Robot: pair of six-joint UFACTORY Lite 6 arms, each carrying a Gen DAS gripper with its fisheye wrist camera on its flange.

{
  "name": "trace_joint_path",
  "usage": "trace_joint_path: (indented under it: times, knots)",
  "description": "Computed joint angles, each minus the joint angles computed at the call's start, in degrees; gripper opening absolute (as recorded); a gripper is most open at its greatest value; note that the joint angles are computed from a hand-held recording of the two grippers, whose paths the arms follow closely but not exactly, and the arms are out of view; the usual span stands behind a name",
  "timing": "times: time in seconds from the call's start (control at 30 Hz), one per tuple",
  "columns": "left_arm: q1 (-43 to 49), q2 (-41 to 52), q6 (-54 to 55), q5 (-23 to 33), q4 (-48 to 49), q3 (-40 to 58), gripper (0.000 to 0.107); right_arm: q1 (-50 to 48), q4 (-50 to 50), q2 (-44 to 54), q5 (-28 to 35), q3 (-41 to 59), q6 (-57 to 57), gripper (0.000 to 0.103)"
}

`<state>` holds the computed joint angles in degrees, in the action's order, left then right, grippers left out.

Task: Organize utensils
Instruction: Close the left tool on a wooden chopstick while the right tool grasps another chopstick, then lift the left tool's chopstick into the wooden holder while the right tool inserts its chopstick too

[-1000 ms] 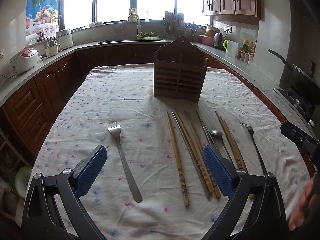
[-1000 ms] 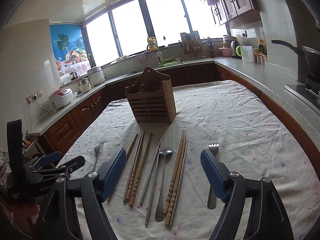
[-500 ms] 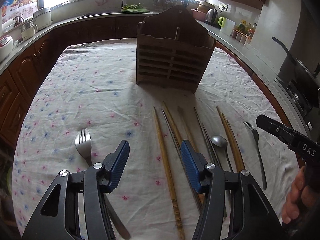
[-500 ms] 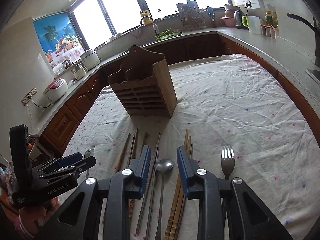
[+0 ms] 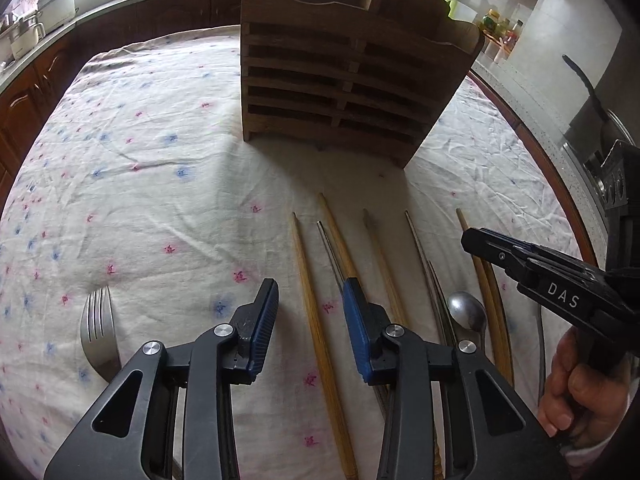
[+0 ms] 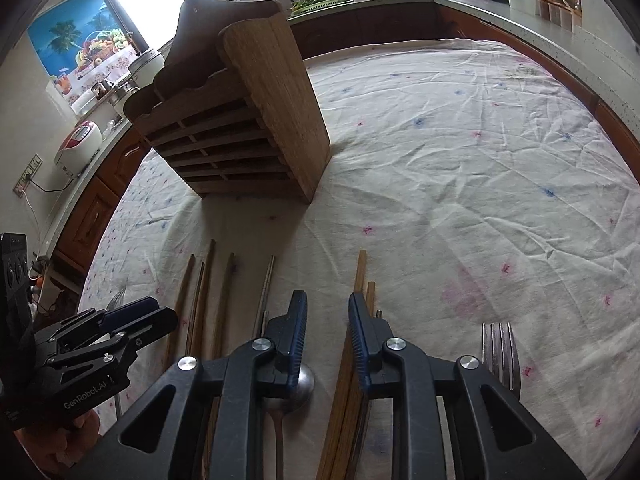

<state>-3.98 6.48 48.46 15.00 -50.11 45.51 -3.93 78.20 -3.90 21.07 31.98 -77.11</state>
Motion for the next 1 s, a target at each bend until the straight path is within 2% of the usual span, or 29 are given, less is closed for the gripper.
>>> trace_joint_path:
  times: [0.07, 0.33, 0.37, 0.4, 0.43, 0.47, 0.6, 0.73, 0.9, 1.0]
  knots:
    - [0.06, 2.06, 1.33, 0.32, -1.03, 1.33, 0.025, -0.21, 0.65, 2.29, -0.22, 1.36, -0.95, 0.021]
    - [-0.62, 3.15, 5.00, -0.48, -4.15, 2.28, 0.024, 1.70, -0.21, 6.41, -2.17, 5.16, -1.48, 0.020]
    - [-0.77, 3.02, 6.12, -1.15, -5.22, 1.98, 0.022, 1.79, 0.34, 6.29, -2.46, 4.96, -2.14, 0.019]
    - [-1.01, 2.90, 7.52, -1.88, -6.88, 1.65, 0.017, 2.50, 1.50, 6.07, -3.60, 4.62, -3.29, 0.012]
    - [-1.19, 3.42, 6.86, -2.27, -6.67, 1.97, 0.007, 3.70, 2.29, 5.74, -5.92, 4.29, -4.04, 0.008]
    - [-1.29, 3.74, 6.71, -2.57, -6.81, 2.21, 0.007, 4.13, 3.62, 5.56, -6.75, 4.06, -5.38, 0.008]
    - [0.16, 2.17, 7.48, -0.70, -7.24, 1.22, 0.006, 1.10, 4.51, 5.28, -1.75, 3.83, -6.12, 0.006]
    - [3.47, -3.37, 8.84, 2.66, -7.68, -1.97, 0.006, -0.76, 1.86, -1.30, 1.98, 0.96, -3.45, 0.005]
    - [8.57, -15.99, 7.10, 8.89, -4.22, -6.70, 0.005, -3.66, -5.80, -12.75, 7.26, -1.82, 4.16, 0.005]
    - [13.46, -24.09, 6.88, 15.00, -2.38, -8.64, 0.005, -5.35, -10.19, -19.98, 10.52, -3.25, 9.09, 0.005]
